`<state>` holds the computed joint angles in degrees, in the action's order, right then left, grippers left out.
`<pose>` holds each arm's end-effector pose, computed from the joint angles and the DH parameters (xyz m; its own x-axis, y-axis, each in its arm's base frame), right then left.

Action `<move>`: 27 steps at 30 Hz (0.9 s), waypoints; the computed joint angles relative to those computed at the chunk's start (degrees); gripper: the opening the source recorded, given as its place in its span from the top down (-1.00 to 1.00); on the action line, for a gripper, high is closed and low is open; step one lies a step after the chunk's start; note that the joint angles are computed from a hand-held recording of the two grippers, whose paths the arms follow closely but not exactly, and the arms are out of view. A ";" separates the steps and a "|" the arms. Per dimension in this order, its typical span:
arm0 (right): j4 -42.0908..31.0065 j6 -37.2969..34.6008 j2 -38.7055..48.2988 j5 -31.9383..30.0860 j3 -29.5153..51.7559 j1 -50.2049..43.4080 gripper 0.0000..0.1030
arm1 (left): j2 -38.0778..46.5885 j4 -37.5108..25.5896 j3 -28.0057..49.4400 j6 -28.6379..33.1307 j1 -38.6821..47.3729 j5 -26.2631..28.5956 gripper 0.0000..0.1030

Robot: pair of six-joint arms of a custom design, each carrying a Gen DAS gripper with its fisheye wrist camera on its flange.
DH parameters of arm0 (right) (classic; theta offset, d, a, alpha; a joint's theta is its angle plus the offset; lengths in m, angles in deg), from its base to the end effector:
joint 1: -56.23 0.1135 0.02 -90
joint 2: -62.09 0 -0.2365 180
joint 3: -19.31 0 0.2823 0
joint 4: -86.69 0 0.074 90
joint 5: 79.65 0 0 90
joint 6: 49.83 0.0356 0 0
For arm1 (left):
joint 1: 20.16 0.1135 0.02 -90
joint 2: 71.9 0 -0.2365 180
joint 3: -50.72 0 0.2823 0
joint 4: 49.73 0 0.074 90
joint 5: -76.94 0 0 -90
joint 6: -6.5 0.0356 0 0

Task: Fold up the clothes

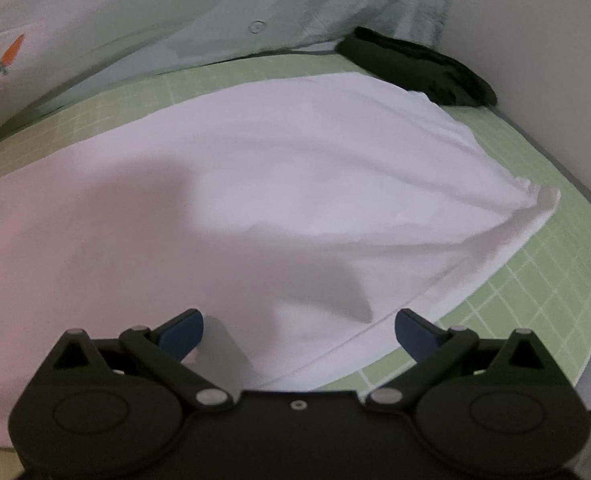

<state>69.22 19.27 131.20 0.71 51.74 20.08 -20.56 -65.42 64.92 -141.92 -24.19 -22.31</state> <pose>0.1860 -0.1285 0.0774 -0.7907 0.1421 -0.5956 0.2358 0.9683 -0.0821 0.1632 -0.0058 0.0408 -0.3928 -0.8152 -0.4255 -0.6916 0.5669 -0.4476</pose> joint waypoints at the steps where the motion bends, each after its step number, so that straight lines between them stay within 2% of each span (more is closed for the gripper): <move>1: 0.60 0.32 1.15 -0.08 0.48 -0.25 -1.00 | -0.97 0.49 -0.44 -0.09 1.15 1.59 0.49; 2: 1.19 0.62 2.32 -0.18 0.98 -0.49 -1.00 | -2.93 -0.62 -0.56 -0.85 0.20 0.84 0.69; 3: 1.74 0.69 3.48 -0.44 1.59 -0.74 -1.00 | -4.95 -2.10 -0.49 -1.82 -1.48 -0.73 0.80; 5: 3.25 0.42 5.50 -0.83 2.57 -1.08 -1.00 | -7.18 -5.06 0.82 -2.58 -5.99 -5.04 0.82; 9: 5.61 -0.72 10.80 -3.14 5.35 -2.62 -1.00 | -3.40 -9.20 7.99 1.04 -17.93 -16.60 0.83; 14: 5.78 -3.06 18.10 -7.27 11.12 -6.29 -1.00 | 1.83 -9.81 15.48 -3.41 -28.76 -24.50 0.85; 20: 4.04 -7.17 26.48 -11.76 20.23 -11.38 -1.00 | 19.90 -9.44 30.56 -5.13 -42.19 -33.23 0.86; 24: 2.65 -9.60 31.50 -13.88 26.30 -14.28 -1.00 | 32.24 -8.03 41.17 -3.89 -48.46 -34.67 0.86; 27: 2.15 -10.24 35.55 -14.70 30.70 -15.63 -1.00 | 43.08 -5.55 50.41 -1.84 -51.89 -32.68 0.85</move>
<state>71.37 9.03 166.74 -13.99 82.45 4.45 22.52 -70.97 115.33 -143.76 -76.07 -54.99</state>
